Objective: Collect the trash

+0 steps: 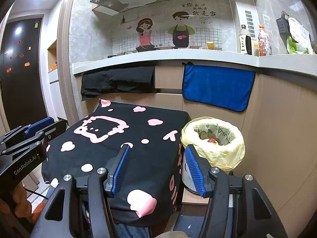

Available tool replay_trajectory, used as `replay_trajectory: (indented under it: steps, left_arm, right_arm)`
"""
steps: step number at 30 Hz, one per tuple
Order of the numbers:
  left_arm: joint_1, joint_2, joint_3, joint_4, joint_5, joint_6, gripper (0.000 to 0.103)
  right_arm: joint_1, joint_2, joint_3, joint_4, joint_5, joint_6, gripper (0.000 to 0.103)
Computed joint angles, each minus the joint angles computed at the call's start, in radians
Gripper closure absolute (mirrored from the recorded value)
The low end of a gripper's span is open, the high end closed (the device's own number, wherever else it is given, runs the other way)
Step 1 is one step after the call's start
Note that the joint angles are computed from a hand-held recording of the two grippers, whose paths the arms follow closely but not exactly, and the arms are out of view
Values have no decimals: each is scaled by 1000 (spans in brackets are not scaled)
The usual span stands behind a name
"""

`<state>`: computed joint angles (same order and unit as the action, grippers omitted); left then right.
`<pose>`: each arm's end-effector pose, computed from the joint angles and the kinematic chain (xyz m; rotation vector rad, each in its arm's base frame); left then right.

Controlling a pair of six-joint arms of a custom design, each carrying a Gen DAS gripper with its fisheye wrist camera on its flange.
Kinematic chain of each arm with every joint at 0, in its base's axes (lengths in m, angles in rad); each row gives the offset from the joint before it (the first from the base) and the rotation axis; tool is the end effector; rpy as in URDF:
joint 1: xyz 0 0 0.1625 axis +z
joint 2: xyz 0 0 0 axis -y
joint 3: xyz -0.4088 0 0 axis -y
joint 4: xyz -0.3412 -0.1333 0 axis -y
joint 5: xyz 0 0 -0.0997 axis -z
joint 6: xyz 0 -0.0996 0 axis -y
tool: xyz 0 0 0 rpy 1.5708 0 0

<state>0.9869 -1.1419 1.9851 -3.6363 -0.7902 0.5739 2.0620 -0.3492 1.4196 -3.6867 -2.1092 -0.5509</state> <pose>-0.1046 -0.5272 0.3490 0.6121 1.9911 -1.4065 0.3894 -0.5536 0.0464 0.8207 -2.1582 1.2946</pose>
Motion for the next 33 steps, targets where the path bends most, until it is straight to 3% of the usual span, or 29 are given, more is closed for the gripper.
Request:
replay_trajectory:
  steps: [33]
  left_arm:
    - [-2, 1, 25, 11, -21, -16, 67]
  right_arm:
    - [0, 3, 0, -27, -29, -9, 48]
